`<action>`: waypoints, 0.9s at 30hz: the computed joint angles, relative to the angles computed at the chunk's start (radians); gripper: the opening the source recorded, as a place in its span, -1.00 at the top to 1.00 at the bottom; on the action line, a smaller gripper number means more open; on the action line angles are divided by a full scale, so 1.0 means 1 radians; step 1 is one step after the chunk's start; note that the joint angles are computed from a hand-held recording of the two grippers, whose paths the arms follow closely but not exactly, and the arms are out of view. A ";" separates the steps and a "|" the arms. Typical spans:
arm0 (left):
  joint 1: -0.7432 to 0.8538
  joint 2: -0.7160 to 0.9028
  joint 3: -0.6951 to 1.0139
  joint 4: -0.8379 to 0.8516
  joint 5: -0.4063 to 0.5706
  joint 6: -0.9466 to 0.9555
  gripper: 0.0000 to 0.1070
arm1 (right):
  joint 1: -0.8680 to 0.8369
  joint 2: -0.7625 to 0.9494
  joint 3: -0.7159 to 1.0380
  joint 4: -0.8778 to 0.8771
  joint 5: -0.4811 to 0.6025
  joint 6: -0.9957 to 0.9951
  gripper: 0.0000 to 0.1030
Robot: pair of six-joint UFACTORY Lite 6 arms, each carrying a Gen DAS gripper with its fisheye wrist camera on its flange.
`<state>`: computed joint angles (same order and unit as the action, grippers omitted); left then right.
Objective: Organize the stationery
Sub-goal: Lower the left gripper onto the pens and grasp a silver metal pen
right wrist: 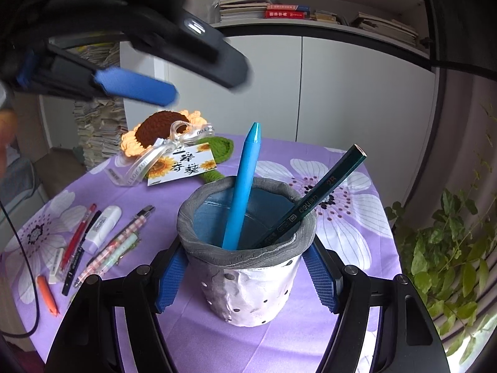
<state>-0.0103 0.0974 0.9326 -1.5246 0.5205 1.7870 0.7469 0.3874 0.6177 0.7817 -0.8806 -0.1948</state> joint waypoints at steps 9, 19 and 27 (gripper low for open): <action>0.123 0.224 0.135 0.263 -0.144 -0.220 -0.16 | -0.004 0.001 -0.002 -0.012 -0.001 0.005 -0.41; 0.066 0.444 0.223 0.470 -0.196 -0.386 0.32 | -0.008 0.007 0.004 -0.010 0.001 0.000 -0.41; 0.034 0.566 0.380 0.682 -0.233 -0.660 0.40 | -0.008 0.008 0.005 -0.010 0.002 -0.002 -0.41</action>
<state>0.0236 0.6636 1.3130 -0.8425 0.2873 1.1267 0.7389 0.3957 0.6229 0.7716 -0.8789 -0.1965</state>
